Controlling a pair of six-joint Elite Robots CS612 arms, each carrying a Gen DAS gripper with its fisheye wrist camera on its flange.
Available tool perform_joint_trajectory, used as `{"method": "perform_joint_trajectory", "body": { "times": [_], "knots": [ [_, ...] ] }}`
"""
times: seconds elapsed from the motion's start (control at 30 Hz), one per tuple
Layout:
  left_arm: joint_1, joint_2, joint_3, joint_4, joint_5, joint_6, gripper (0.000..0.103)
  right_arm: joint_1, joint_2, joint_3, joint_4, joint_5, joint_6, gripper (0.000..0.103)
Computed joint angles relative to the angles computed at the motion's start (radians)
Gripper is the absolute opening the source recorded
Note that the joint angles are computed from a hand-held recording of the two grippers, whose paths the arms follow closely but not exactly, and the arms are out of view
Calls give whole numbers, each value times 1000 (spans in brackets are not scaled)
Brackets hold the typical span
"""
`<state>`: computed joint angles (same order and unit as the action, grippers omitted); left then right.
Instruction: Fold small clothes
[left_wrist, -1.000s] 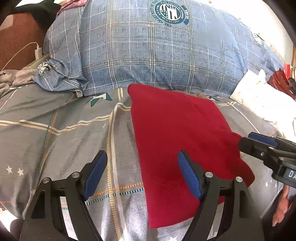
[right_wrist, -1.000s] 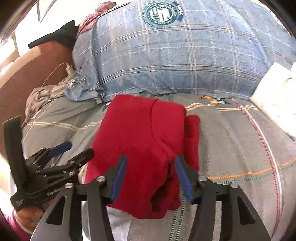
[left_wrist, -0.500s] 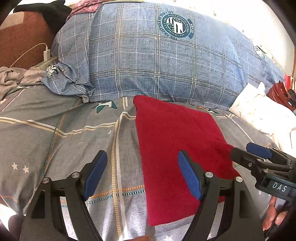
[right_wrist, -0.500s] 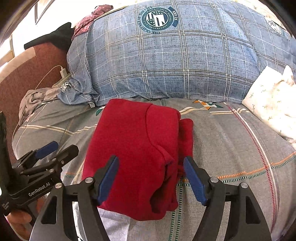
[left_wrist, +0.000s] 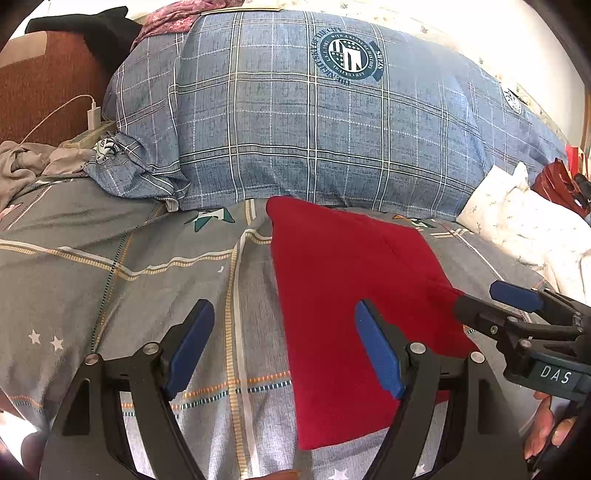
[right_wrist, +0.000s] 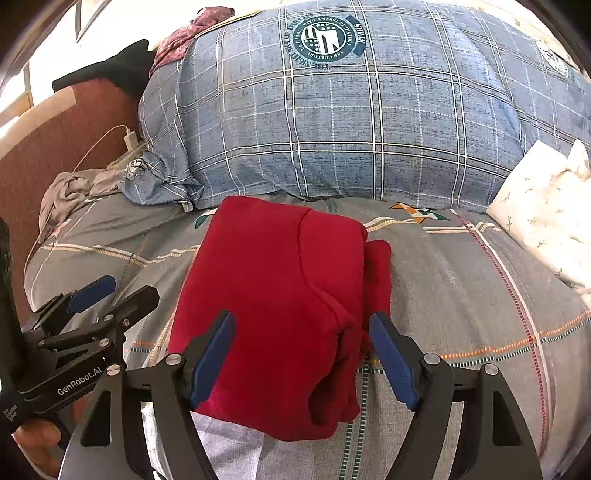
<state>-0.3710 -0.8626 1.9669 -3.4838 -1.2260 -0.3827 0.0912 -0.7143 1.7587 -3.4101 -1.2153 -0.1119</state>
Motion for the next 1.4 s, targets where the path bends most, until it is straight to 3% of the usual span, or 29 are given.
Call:
{"method": "perform_joint_trajectory", "body": {
  "times": [1.4],
  "knots": [
    [18,23,-21,28,-19,-7,79,20,19,-38,66,-6,-29,77]
  ]
}}
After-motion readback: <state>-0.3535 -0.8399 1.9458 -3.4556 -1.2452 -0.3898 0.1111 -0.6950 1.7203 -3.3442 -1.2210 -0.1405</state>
